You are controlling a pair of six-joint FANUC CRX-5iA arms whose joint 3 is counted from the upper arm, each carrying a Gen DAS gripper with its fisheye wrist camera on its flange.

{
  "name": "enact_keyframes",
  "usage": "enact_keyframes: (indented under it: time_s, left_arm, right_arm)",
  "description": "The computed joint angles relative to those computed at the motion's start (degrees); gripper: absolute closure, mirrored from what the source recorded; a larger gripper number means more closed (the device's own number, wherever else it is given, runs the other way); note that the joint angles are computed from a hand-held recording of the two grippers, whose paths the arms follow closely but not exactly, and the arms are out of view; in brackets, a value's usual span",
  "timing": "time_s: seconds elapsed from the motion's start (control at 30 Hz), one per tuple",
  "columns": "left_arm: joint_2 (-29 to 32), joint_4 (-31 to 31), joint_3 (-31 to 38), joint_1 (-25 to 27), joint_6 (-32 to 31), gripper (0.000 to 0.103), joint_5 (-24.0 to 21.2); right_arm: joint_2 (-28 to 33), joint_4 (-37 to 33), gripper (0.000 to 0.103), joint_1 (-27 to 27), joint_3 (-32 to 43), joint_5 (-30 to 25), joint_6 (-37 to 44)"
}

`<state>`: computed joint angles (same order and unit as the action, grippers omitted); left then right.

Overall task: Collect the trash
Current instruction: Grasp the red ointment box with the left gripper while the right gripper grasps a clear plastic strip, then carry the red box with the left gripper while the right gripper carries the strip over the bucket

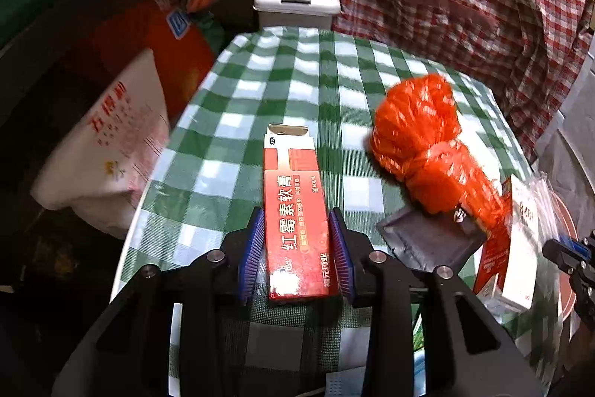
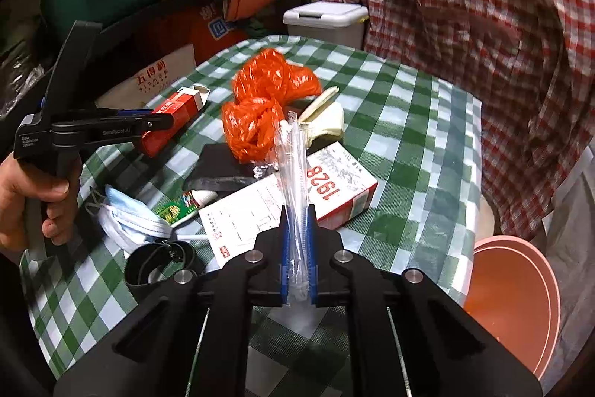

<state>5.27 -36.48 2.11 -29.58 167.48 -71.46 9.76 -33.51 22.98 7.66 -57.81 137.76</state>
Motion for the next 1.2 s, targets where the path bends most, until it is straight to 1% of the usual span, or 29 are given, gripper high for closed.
enact_keyframes:
  time_s: [0.2, 0.37, 0.6, 0.73, 1.2]
  left_arm:
    - [1.35, -4.76, 5.18, -3.14, 3.60, 0.068, -6.08]
    - [2.22, -8.10, 8.88, -5.92, 6.15, 0.068, -8.80]
    - [3.68, -11.33, 12.64, -8.40, 5.55, 0.068, -10.24]
    - [3.80, -11.85, 13.25, -9.01, 5.61, 0.068, -10.13]
    - [5.82, -14.36, 17.34, -12.22, 3.33, 0.068, -11.16]
  right_arm:
    - [-2.07, -1.93, 0.096, -1.43, -0.92, 2.15, 0.53]
    - [-3.44, -3.28, 0.096, -2.80, -1.33, 3.83, 0.20]
    - [-5.29, -4.22, 0.096, -4.26, -2.40, 6.61, 0.01]
    - [-5.93, -4.95, 0.096, -5.47, -2.60, 8.00, -0.56]
    - [-7.07, -4.21, 0.096, -9.15, -2.64, 12.27, -5.25]
